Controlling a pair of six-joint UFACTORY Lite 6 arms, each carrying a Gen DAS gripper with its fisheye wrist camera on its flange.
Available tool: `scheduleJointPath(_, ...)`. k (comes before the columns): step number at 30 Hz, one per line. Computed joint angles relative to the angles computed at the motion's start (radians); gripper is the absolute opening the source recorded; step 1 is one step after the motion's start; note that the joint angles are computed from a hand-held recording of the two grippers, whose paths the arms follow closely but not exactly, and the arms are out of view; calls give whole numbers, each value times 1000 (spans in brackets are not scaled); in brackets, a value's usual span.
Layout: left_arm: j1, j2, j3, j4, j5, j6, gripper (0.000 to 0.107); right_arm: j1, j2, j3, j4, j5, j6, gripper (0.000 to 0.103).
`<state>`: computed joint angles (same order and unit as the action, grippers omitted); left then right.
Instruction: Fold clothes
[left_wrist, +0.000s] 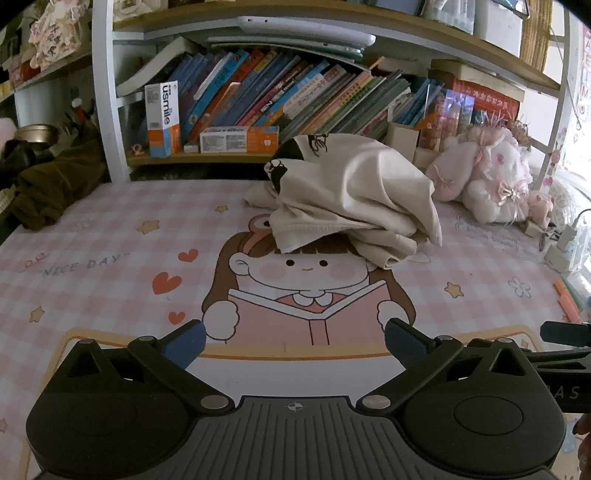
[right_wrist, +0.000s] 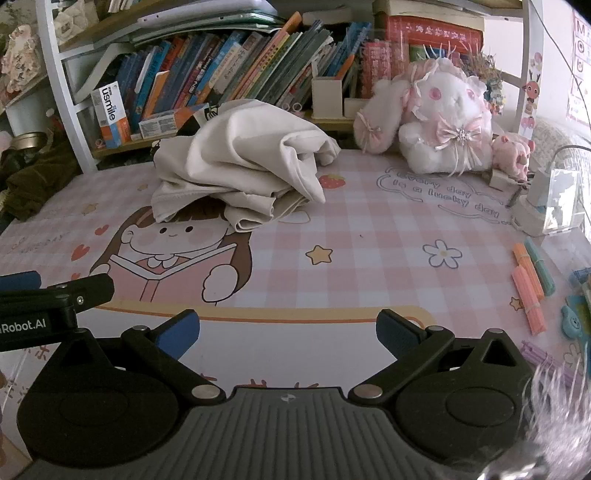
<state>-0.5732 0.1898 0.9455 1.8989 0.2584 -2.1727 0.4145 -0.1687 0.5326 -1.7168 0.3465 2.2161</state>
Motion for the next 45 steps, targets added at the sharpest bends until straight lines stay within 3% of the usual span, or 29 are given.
scheduleJointPath(24,-10,31,15,14,7,-18,103,-38,19,-1,-100,-44,83,103)
scheduleJointPath(34,-39,90,64,-117,38,90,103,-112,58,-1,-382,-108,312,103)
scheduleJointPath(45,-59,241,225,-205,95,195,103,-249,86,-6,-855,-160,669,103)
